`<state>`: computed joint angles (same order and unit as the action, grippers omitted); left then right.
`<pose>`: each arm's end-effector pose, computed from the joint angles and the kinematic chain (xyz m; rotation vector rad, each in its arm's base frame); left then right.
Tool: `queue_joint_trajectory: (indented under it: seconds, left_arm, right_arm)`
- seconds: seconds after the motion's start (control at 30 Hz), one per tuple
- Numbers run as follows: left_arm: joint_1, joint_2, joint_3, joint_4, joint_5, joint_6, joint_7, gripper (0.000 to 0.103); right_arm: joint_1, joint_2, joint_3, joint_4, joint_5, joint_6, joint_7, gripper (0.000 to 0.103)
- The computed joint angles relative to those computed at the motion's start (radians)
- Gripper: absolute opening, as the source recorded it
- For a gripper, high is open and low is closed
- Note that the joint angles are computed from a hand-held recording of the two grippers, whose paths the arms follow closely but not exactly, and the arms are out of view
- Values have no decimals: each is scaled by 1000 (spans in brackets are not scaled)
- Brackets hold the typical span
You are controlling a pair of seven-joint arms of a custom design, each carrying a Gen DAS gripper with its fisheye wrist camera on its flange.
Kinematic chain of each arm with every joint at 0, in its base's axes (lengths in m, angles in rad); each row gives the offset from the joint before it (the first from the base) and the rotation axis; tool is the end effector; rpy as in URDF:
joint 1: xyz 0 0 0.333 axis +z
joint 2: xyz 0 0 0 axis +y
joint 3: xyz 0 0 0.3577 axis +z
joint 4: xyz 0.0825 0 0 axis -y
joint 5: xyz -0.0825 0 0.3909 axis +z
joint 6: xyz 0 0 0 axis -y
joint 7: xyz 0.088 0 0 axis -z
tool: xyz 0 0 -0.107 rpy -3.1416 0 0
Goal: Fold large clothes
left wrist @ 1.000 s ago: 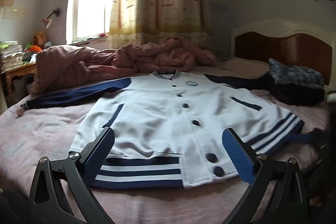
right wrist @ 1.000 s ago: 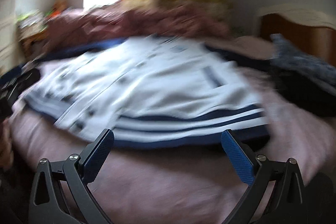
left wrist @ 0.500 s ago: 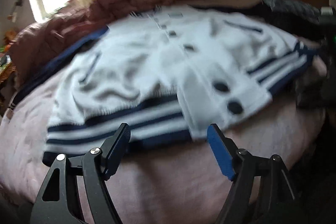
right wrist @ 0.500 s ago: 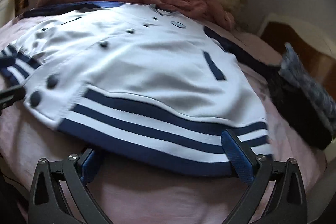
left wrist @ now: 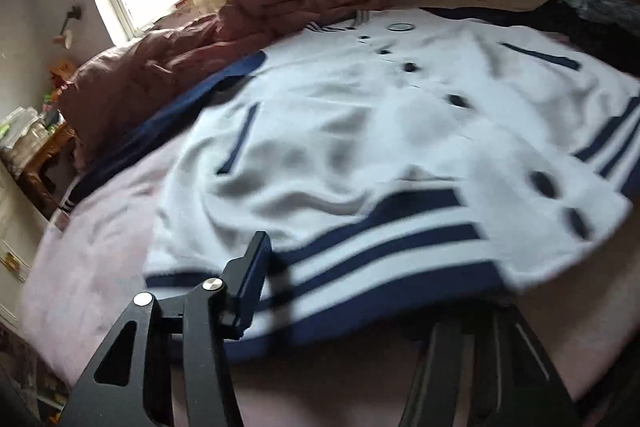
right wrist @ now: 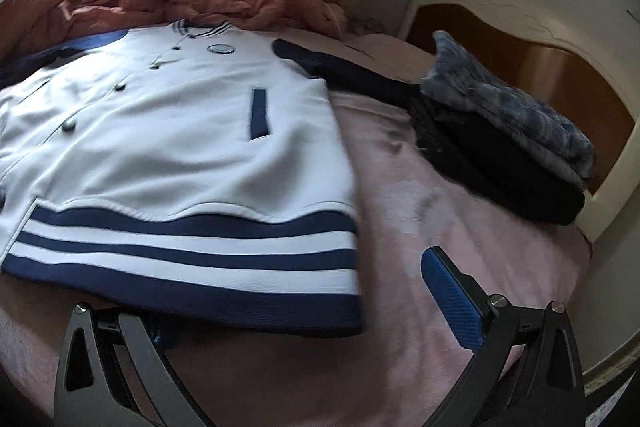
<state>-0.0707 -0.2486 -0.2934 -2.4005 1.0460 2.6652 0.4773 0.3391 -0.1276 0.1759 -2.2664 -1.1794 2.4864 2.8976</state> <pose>0.4438 -0.2033 0.4851 -1.5424 1.7474 -0.4606 0.4563 0.2661 0.4834 -1.8287 1.7298 -1.1115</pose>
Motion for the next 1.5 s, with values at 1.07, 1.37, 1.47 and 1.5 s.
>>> queue_joint_trajectory:
  seconds: [1.07,1.37,1.47,1.5]
  left_arm:
    - [-19,83,157,234,-1016,-29,979,97]
    - [35,360,162,647,-740,-277,632,77]
    - [52,272,175,556,-856,-140,659,84]
    - [59,210,181,469,-908,-26,695,91]
  right_arm:
    - [-48,194,-160,270,560,234,-538,74]
    - [-34,300,-100,398,757,196,-917,84]
    - [27,384,-157,512,683,67,-842,84]
    - [35,400,-169,525,662,55,-838,84]
